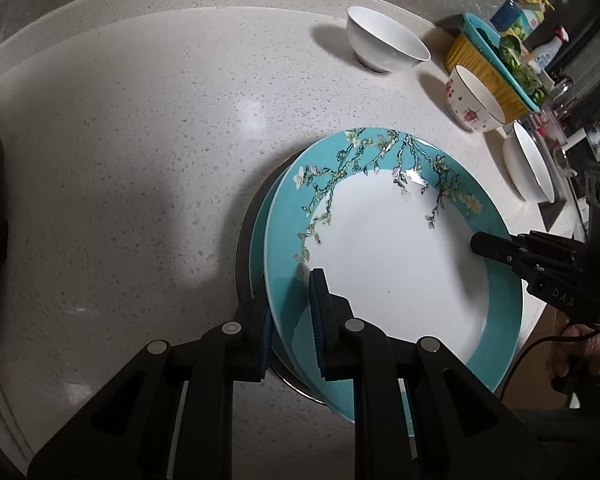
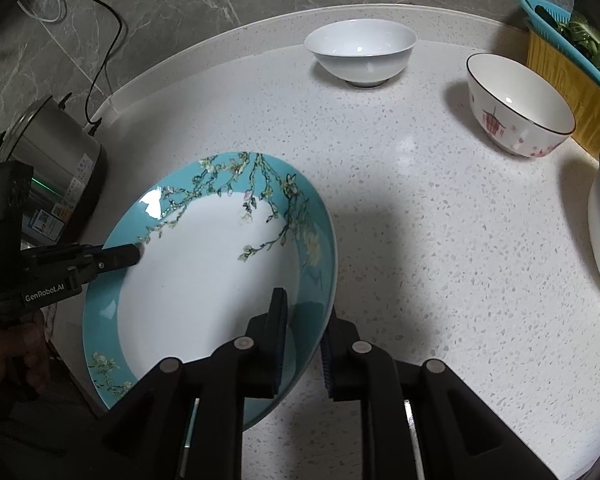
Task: Organize plates and bowls
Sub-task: 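Carry the teal floral plate with both tools and lower it onto the stack, then open both tools and lift them away from the plate stack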
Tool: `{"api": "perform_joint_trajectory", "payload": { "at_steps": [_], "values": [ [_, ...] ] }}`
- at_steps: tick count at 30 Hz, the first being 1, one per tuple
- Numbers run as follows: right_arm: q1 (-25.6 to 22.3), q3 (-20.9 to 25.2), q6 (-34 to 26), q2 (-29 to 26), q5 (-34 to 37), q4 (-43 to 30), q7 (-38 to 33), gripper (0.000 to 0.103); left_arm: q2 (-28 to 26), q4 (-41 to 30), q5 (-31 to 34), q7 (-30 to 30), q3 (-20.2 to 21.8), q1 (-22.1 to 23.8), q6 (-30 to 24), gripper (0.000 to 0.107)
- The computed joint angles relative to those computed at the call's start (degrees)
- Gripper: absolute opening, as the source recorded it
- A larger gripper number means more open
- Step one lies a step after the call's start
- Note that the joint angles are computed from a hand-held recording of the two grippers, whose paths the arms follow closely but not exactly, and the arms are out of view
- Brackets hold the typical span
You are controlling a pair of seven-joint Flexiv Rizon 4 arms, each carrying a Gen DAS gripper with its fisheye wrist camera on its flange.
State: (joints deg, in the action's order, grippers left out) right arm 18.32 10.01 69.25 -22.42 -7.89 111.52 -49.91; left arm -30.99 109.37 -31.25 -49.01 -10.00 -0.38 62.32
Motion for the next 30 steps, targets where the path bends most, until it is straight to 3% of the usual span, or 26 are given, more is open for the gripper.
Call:
{"api": "perform_joint_trajectory", "payload": {
  "at_steps": [17, 22, 24, 30],
  "values": [
    [-0.44, 0.68, 2.54, -0.70, 1.37, 1.33, 1.06, 0.022, -0.52, -0.60, 4.97, -2.24, 1.46, -2.14, 2.33, 0.020],
    [0.02, 0.12, 2.38, -0.41, 0.82, 1.60, 1.32, 0.022, -0.25, 0.05, 4.59, -1.28, -0.07, -1.55, 2.58, 0.041],
    [0.90, -0.80, 2.58, -0.27, -0.43, 1.86, 2.39, 0.022, 0.04, 0.72, 5.05, -0.92, -0.01, -2.17, 5.07, 0.075],
    [2.12, -1.95, 2.83, -0.20, -3.21, 2.36, 5.24, 0.023, -0.38, 0.13, 5.60, -1.61, -0.07, -2.05, 6.67, 0.079]
  ]
}}
